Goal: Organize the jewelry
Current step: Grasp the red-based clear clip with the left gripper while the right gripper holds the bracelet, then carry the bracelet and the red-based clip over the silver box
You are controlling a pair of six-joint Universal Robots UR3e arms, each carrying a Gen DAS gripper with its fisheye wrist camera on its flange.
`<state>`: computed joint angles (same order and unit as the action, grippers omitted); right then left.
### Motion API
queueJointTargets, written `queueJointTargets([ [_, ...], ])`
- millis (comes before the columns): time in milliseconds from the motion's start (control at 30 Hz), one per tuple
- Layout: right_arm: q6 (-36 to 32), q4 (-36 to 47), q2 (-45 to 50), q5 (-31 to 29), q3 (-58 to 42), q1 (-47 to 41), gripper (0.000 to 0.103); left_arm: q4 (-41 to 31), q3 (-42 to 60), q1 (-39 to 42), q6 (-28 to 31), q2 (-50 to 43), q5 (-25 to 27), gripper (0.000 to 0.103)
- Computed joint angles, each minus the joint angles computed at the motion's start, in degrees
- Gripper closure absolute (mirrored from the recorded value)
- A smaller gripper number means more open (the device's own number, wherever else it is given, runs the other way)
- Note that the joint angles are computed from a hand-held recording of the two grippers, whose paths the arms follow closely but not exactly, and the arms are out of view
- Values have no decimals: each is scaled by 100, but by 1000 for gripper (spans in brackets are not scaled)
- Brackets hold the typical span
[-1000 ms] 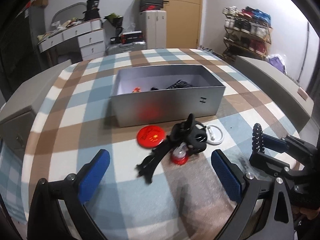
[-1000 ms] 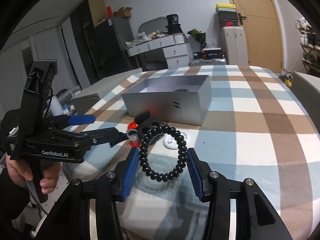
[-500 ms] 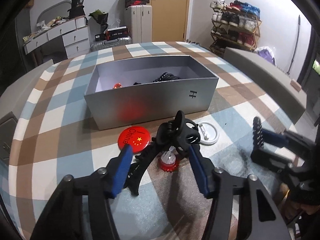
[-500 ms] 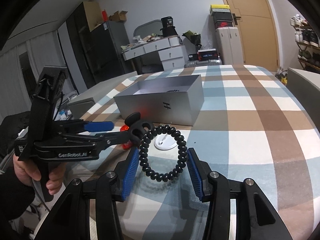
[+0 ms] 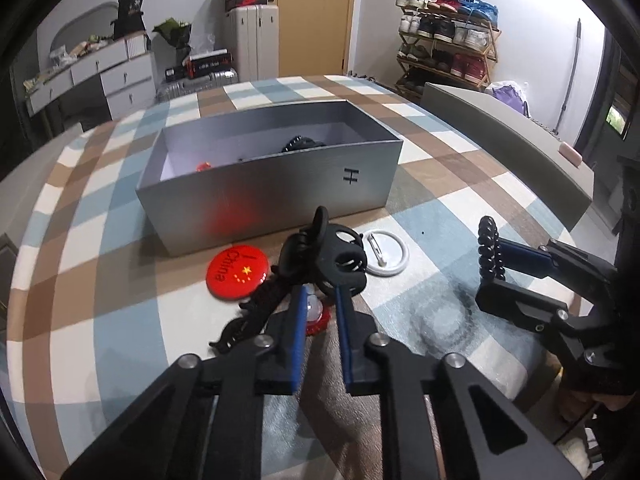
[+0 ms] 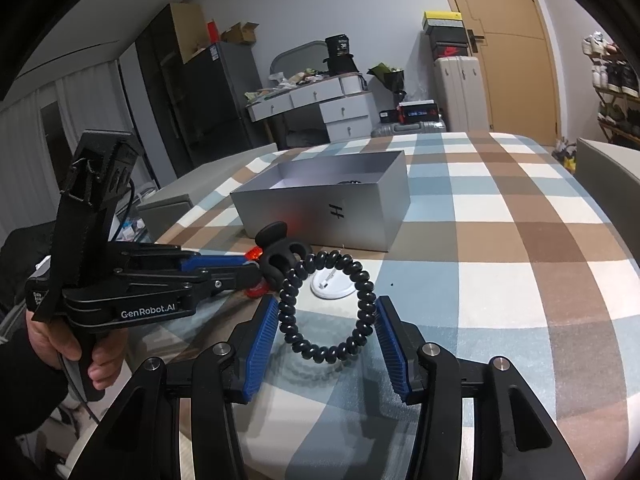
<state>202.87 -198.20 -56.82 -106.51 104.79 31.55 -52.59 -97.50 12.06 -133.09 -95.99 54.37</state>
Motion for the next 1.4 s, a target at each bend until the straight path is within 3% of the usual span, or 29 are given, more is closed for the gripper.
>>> queueJointTargets([
  [367, 76, 67, -27, -47, 0, 9, 54, 85, -86, 23, -292, 86, 254, 101],
  [900, 8, 535, 133, -121, -561, 196, 53, 151, -286, 236, -92, 165, -211, 102],
  [1400, -63, 680, 159, -152, -689, 239, 53, 85, -11, 105, -216, -44, -15, 102],
])
